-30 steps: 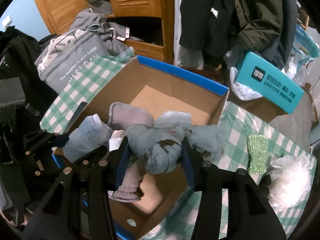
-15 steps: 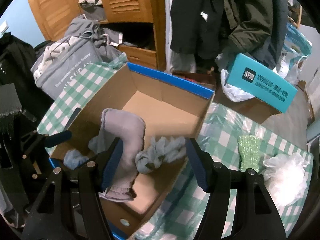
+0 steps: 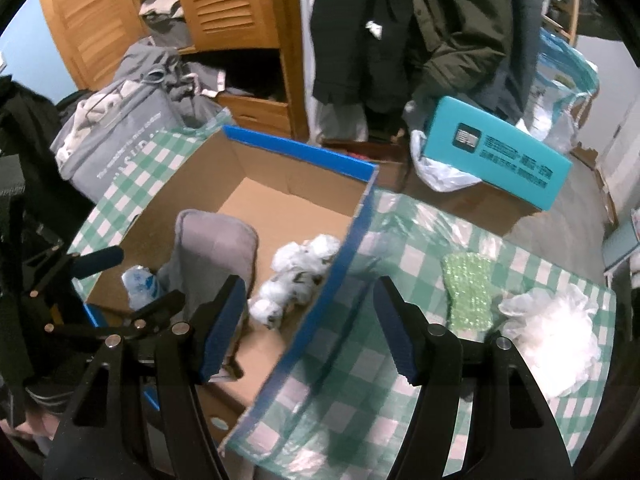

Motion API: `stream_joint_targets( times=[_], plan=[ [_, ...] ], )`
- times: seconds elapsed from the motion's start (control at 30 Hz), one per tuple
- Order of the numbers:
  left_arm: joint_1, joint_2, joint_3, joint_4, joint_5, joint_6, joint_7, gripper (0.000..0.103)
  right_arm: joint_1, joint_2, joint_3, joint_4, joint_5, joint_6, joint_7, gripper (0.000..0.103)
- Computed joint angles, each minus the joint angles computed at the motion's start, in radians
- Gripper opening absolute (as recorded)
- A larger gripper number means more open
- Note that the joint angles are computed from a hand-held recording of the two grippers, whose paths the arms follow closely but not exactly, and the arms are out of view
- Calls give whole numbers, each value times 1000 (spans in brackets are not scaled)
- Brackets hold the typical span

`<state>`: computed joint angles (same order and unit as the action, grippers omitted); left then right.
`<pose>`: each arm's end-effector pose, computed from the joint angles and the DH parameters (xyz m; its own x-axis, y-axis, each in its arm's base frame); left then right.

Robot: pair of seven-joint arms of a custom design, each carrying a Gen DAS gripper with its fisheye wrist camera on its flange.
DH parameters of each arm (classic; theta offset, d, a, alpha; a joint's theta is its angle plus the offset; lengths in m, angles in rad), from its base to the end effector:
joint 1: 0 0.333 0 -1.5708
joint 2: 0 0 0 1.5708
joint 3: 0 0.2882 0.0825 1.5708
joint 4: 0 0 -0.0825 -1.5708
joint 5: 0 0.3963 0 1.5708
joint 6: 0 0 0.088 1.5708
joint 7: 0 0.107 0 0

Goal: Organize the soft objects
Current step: 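Move both tools back to the table toward the white mesh puff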

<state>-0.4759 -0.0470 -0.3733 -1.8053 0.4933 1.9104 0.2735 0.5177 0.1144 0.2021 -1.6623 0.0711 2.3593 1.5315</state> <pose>0.4054 -0.4146 0.5466 0.3162 -0.9483 -0.0270 -0.8306 -0.2630 -0.4909 0.4934 0.4254 0.5702 0.6703 -0.7387 -0.0708 -0.6430 -0.5306 -0.5523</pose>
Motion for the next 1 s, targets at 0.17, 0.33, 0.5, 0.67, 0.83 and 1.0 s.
stream_joint_targets(
  times=[0.17,0.33,0.5,0.67,0.83,1.0],
  plan=[
    [-19,48,-3,63,26,-29,21,81,-20,-27,-15,-32,7,8,12,66],
    [-48,101,8,131,46,-49,39,84,-41,-64,-28,-78,18,20,8,66],
    [-89,171,24,223,72,-79,68,86,-59,-103,-43,-129,21,28,11,66],
    [-134,239,47,314,87,-111,101,86,-81,-132,-60,-164,31,32,20,67],
    [-177,295,71,391,99,-134,133,86,-102,-158,-76,-197,48,38,25,67],
    [-221,364,95,487,104,-167,169,86,-122,-181,-91,-227,55,42,27,67]
  ],
)
